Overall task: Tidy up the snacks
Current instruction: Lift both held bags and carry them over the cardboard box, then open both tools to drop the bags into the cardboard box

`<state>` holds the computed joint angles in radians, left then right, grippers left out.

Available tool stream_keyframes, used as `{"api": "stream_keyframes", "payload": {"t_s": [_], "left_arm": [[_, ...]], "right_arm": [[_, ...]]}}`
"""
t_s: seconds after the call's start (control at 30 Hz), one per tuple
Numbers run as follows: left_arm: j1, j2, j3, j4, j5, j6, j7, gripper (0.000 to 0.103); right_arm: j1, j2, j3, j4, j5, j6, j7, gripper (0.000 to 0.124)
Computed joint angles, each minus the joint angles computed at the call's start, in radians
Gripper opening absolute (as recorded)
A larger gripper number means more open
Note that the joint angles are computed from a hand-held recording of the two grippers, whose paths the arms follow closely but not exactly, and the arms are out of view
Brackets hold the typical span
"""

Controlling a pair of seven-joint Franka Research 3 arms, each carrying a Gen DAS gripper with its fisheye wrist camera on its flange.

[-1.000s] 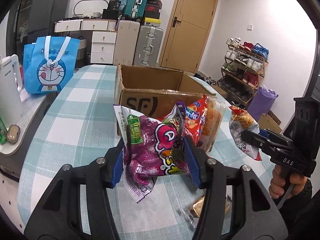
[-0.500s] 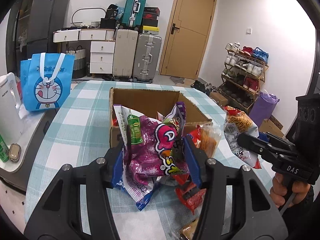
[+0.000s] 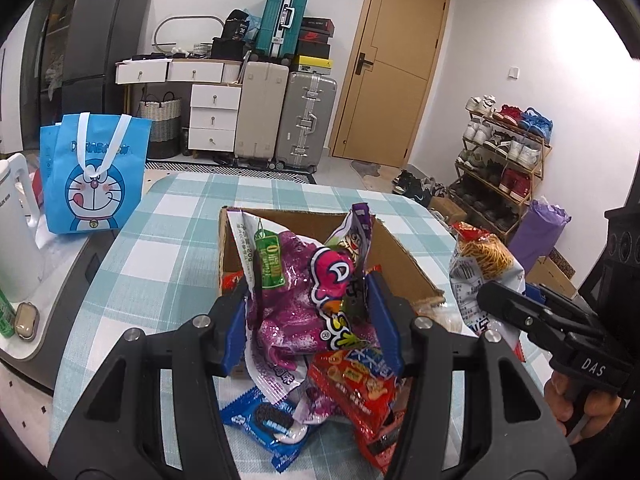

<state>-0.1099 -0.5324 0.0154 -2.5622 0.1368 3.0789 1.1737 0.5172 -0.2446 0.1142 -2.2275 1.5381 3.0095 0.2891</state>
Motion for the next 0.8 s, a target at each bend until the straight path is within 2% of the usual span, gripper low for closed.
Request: {"api": "stream_keyframes", "payload": {"t_s": [0.1, 0.2, 0.33, 0.5, 0.7, 0.8], "left_arm": [[0.01, 0.045, -0.004, 0.039, 0.003, 0.001, 0.002, 0.051], [0.06, 0.077, -0.044, 0.066, 0.023, 0.001, -0.022, 0.051], [0.096, 0.125, -0.067, 0.097, 0.046, 0.011, -0.049, 0.051], [0.077, 0.186, -0.042, 0.134, 0.039, 0.023, -0.047, 0.051], [0.118, 0.24, -0.077, 0.178, 0.068, 0.011, -0.064, 0.051], [0.13, 0.258, -0.085, 0.192, 0.08, 0.002, -0.08, 0.051]], "right_arm": [[-0.004, 0.027, 0.002, 0.024, -0.032, 0.004, 0.036, 0.05], [0.001, 0.048, -0.002, 0.048, -0.007, 0.005, 0.022, 0.05], [-0.012, 0.081, 0.004, 0.082, 0.004, -0.003, 0.019, 0.05], [-0.021, 0.128, 0.015, 0.119, -0.065, 0.005, 0.093, 0.05], [-0.02, 0.178, 0.027, 0.161, -0.121, 0.03, 0.143, 0.051], [-0.027, 0.208, 0.025, 0.192, -0.073, 0.02, 0.098, 0.051]]}}
